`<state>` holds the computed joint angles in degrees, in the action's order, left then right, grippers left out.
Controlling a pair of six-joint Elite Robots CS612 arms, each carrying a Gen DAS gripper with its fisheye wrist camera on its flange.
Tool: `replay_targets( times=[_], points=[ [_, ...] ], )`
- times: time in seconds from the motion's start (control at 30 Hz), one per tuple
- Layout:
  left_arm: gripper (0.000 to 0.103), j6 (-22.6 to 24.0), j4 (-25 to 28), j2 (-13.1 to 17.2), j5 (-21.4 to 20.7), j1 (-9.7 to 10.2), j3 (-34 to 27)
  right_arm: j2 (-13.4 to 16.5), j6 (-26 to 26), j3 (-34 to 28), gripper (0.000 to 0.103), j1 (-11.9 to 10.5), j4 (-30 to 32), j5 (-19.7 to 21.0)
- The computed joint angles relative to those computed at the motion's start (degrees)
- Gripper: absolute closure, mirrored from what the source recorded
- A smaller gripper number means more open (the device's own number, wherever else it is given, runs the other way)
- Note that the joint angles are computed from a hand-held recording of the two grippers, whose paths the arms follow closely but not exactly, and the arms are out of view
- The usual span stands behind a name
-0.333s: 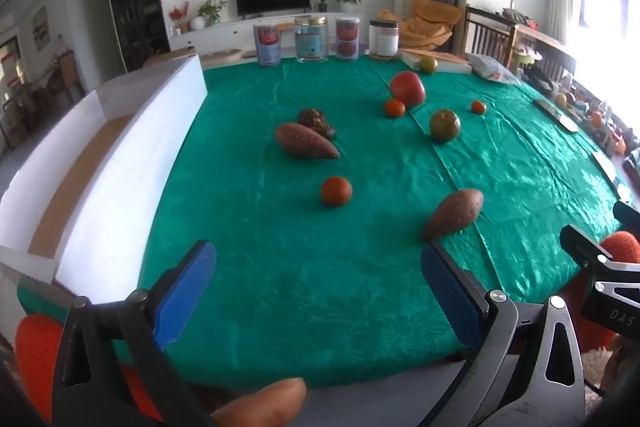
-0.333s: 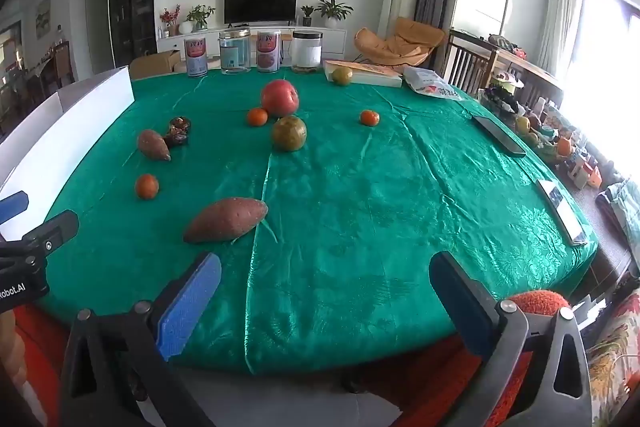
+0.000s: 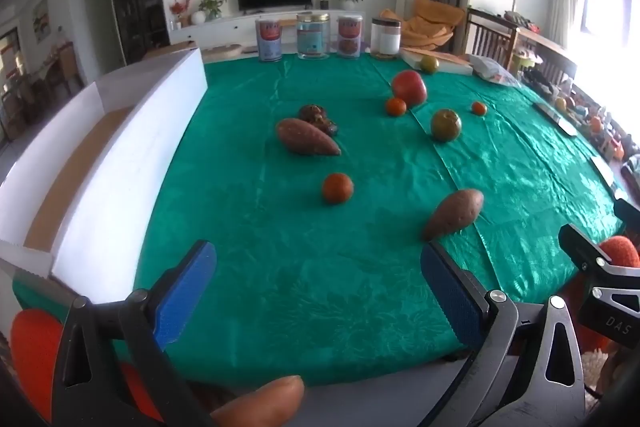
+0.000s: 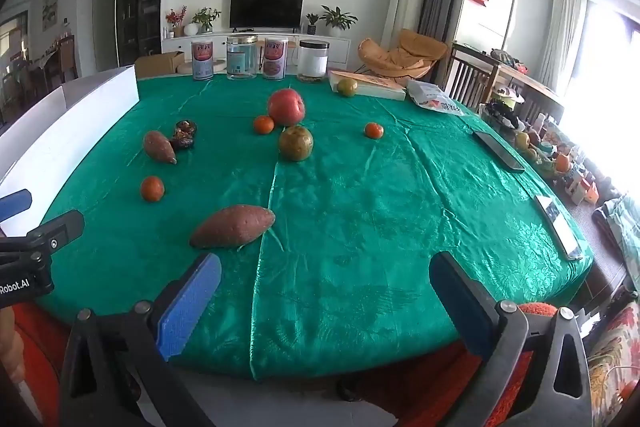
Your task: Organize fruits
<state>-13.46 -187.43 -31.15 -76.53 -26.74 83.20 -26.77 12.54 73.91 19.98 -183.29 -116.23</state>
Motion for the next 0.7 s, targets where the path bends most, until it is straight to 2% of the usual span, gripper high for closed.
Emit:
replay_targets(
  times=[0.27,0.7],
  points=[
    [0.001,-1.0,0.4,0.1,-0.1,0.14,-0.1,0.0,1.5,-0.2,0.0,0.2,1.5,-0.9],
    [0.001,-2.5,-0.2,0.1,-0.4,0.32,-0.2,0.3,0.6,-0.5,0.0,0.4,0.6,-2.1]
  ],
)
